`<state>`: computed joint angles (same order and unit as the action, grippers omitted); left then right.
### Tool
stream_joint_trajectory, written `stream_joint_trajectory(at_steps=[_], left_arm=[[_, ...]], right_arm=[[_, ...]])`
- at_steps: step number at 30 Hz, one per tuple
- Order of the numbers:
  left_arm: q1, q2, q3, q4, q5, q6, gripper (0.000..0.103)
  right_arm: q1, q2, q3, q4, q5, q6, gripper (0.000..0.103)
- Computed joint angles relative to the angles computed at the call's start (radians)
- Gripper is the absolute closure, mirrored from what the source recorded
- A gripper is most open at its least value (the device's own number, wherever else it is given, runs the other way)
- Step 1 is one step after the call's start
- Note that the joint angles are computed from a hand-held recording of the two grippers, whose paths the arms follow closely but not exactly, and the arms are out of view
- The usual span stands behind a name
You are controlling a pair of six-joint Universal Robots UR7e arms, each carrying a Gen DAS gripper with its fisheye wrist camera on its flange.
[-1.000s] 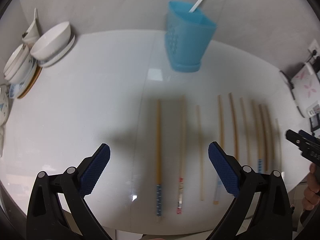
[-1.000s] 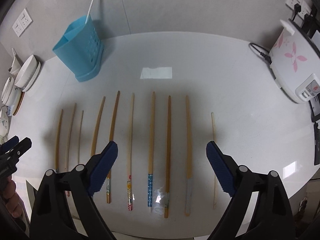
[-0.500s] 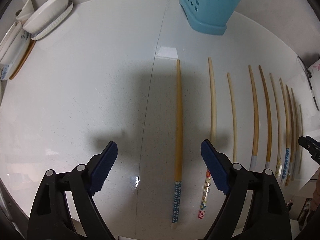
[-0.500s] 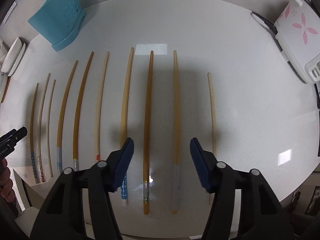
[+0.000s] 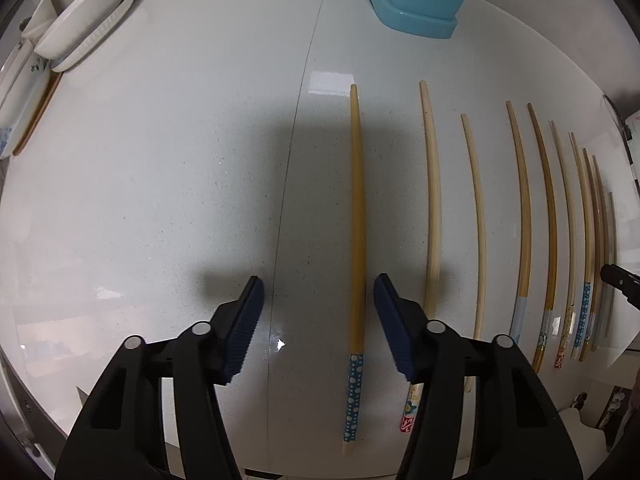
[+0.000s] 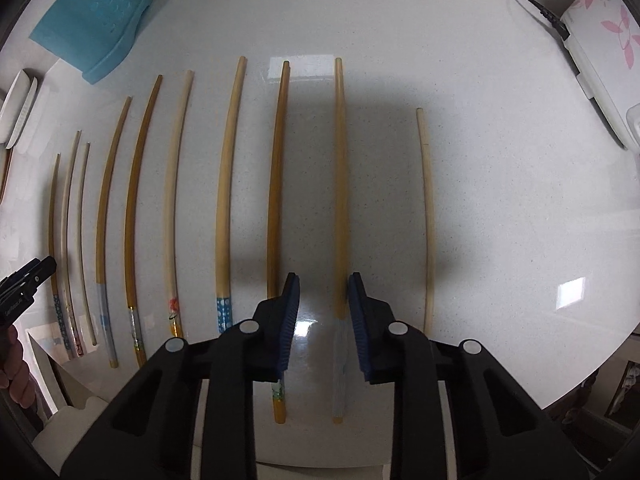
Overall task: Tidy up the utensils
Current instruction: 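Lower both grippers onto a blue-tipped chopstick and close them, then lift the chopsticks and carry them over the blue utensil holder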
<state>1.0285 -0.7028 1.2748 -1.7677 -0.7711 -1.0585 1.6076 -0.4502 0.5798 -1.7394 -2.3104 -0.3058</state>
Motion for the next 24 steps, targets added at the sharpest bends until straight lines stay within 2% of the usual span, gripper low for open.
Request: stream_joint_trajectory(at_steps=[4,5,10,12,15,21,24], left_arm=[[-0.005,0.035,-0.065,0.066,-0.009,-0.011,0.068],[-0.005,0.040,-0.078,0.084,-0.013,-0.014,0.070],[-0.009,0.074,-0.167,0.194,-0.057,-0.042,0.094],[-0.013,0.077,-0.174,0.210,-0.069,-0.054,0.096],[-0.022,0.077,-0.177,0.220,-0.079,-0.068,0.096],[-0.024,0.054,-0.142,0.185,-0.069,-0.057,0.096],[-0.032,0.053,-0.143,0.173,-0.054,-0.063,0.096]], right_arm=[[-0.002,0.063,-0.113,0.063,-0.008,-0.002,0.084],[-0.002,0.062,-0.102,0.052,-0.012,-0.004,0.084],[0.007,0.161,-0.277,0.160,-0.031,0.028,0.087],[0.009,0.200,-0.363,0.216,-0.039,0.042,0.096],[0.011,0.209,-0.377,0.231,-0.042,0.062,0.096],[0.011,0.204,-0.378,0.212,-0.024,0.049,0.096],[0.016,0.264,-0.507,0.273,-0.012,0.048,0.096]])
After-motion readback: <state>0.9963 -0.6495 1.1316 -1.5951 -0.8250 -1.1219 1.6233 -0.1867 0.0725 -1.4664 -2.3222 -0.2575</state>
